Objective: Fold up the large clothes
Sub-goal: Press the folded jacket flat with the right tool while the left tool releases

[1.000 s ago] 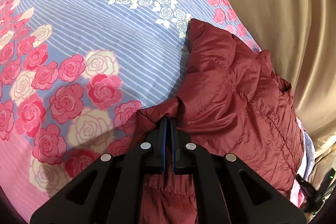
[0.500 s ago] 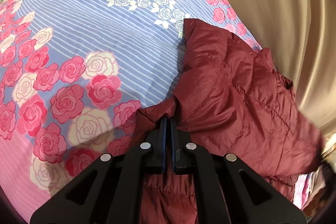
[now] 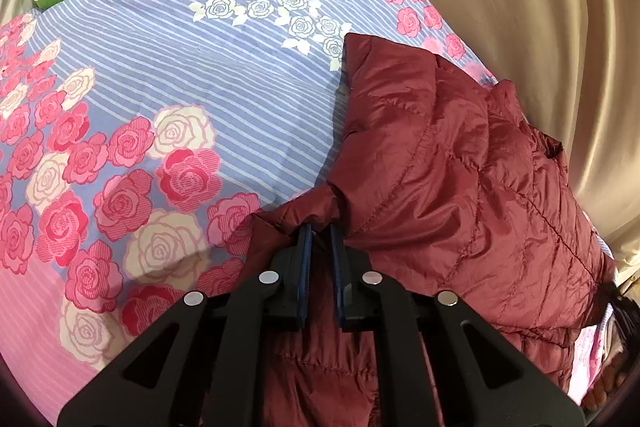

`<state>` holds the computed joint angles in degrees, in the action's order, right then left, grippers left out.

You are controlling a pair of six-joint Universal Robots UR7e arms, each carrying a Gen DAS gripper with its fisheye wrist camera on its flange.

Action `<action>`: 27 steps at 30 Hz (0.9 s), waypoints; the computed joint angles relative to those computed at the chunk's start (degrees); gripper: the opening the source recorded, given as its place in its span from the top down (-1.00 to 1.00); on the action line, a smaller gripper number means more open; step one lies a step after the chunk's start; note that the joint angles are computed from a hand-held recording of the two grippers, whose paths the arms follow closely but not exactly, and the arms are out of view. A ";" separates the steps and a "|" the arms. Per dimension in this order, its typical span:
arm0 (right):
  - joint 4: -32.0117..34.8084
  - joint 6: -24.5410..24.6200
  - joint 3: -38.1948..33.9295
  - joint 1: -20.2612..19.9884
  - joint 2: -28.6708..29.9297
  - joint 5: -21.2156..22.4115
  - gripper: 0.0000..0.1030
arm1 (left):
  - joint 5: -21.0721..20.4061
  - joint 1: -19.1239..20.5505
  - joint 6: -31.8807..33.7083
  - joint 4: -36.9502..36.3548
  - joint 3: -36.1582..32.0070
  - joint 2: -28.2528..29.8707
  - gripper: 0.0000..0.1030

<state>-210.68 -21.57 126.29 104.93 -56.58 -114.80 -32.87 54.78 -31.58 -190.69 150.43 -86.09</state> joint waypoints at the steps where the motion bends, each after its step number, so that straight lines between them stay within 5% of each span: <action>1: 1.46 -0.50 0.81 0.44 -0.25 0.66 0.68 | 0.15 -0.02 0.01 0.19 -0.08 0.05 0.83; 3: 5.44 -1.63 1.03 0.63 -0.13 0.11 0.68 | 0.06 -0.05 0.01 0.12 -0.09 0.08 0.83; 5: 5.33 -4.51 -0.49 0.51 3.66 -5.85 0.69 | -0.41 0.21 0.36 -0.50 -0.08 0.09 0.83; 7: 2.89 -6.85 -2.56 -0.88 6.59 -10.41 0.96 | -0.76 0.34 0.50 -0.94 0.04 0.00 0.83; 11: 2.22 0.54 -1.52 -4.36 1.65 -8.55 0.93 | -1.20 0.41 0.53 -1.82 0.43 -0.13 0.83; 13: 1.54 3.66 1.18 -5.35 -2.76 -5.21 0.67 | -0.71 0.12 0.23 -1.38 0.59 -0.20 0.83; 15: 1.99 2.91 3.94 -5.53 -5.42 -0.38 0.67 | 0.11 -0.30 -0.32 -0.37 0.56 -0.19 0.83; 18: 2.49 -1.21 5.75 -4.50 -4.55 0.91 0.68 | 0.97 -0.67 -0.82 1.02 0.27 -0.10 0.83; 20: 3.44 -3.67 4.09 -3.66 -0.59 -3.58 0.68 | 0.69 -0.57 -0.67 0.69 0.31 -0.21 0.83; 24: 3.69 -1.19 2.32 -4.79 2.21 -9.04 0.85 | -3.40 0.66 0.55 -4.23 2.02 -1.77 0.83; 27: -1.80 0.12 5.85 -4.82 -1.36 -12.46 0.73 | -4.73 -0.57 -3.30 2.90 5.21 -10.25 0.84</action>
<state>-212.49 -21.45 132.15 100.12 -57.94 -127.27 -37.60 54.21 -34.89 -187.80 155.64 -96.34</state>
